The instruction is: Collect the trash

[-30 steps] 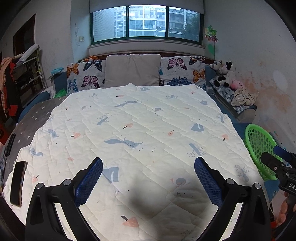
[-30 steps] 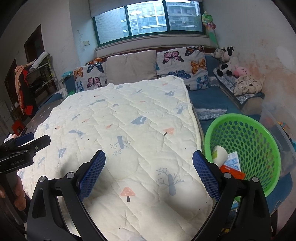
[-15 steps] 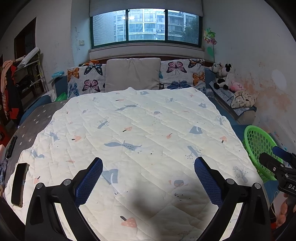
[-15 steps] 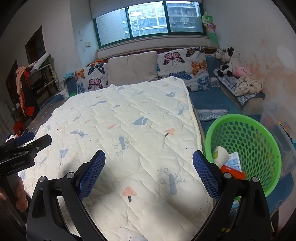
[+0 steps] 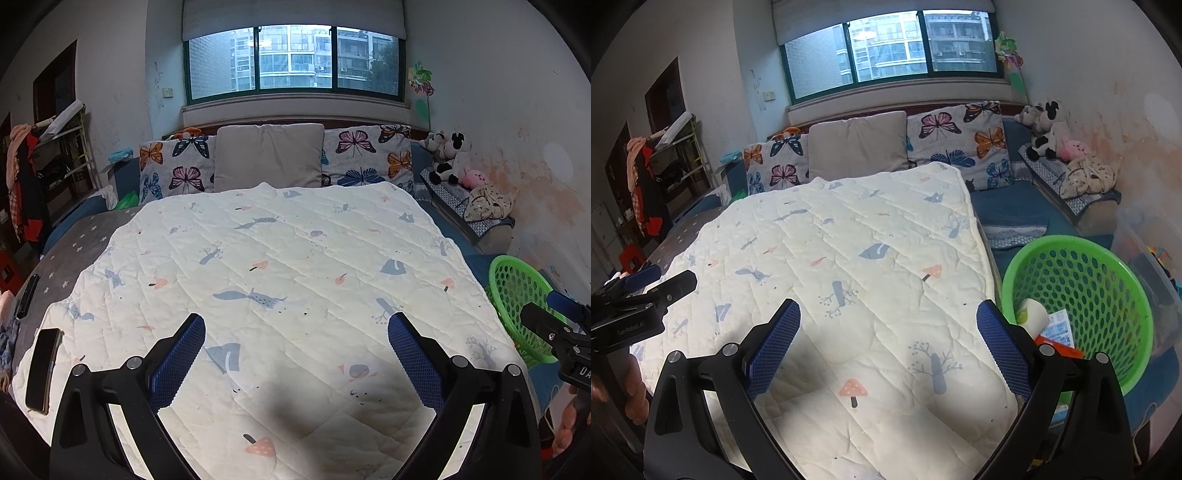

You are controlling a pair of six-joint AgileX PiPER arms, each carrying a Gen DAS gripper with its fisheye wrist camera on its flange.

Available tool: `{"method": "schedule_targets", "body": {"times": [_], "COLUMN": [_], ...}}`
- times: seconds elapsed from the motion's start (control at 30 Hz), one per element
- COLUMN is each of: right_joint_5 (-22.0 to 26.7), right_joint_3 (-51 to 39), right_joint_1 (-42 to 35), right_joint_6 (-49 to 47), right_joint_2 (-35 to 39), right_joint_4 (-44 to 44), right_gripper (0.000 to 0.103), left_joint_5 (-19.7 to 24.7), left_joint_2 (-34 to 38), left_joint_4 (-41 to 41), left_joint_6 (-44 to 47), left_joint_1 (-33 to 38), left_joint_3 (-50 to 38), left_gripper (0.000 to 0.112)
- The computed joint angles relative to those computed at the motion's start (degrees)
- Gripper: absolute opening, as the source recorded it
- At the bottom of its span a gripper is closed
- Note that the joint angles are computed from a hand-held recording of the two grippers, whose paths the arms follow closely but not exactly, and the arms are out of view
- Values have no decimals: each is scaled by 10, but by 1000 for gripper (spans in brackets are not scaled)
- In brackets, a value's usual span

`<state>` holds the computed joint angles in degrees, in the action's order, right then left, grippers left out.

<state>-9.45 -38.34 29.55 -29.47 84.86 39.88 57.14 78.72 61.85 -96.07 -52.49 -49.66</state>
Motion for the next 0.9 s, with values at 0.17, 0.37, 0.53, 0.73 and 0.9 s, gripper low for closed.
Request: {"method": "schedule_targets", "body": {"times": [0.17, 0.37, 0.53, 0.73, 0.9], "right_joint_5": [-1, -1, -1, 0, -3], "right_joint_3": [-1, -1, -1, -1, -1], "right_joint_1": [2, 3, 4, 3, 4], "right_joint_6": [-5, -7, -13, -2, 23], "right_joint_2": [0, 1, 1, 2, 8], "right_joint_4": [5, 8, 13, 3, -21], "right_gripper": [96, 96, 96, 96, 96], "left_joint_5": [2, 3, 1, 4, 10], "left_joint_2": [1, 0, 0, 0, 2], "left_joint_4": [1, 2, 1, 6, 5], "left_joint_6": [-2, -2, -2, -6, -7], "left_joint_1": [0, 0, 1, -3, -4], "left_joint_3": [0, 1, 1, 3, 2], "left_gripper": [96, 96, 96, 96, 96]}}
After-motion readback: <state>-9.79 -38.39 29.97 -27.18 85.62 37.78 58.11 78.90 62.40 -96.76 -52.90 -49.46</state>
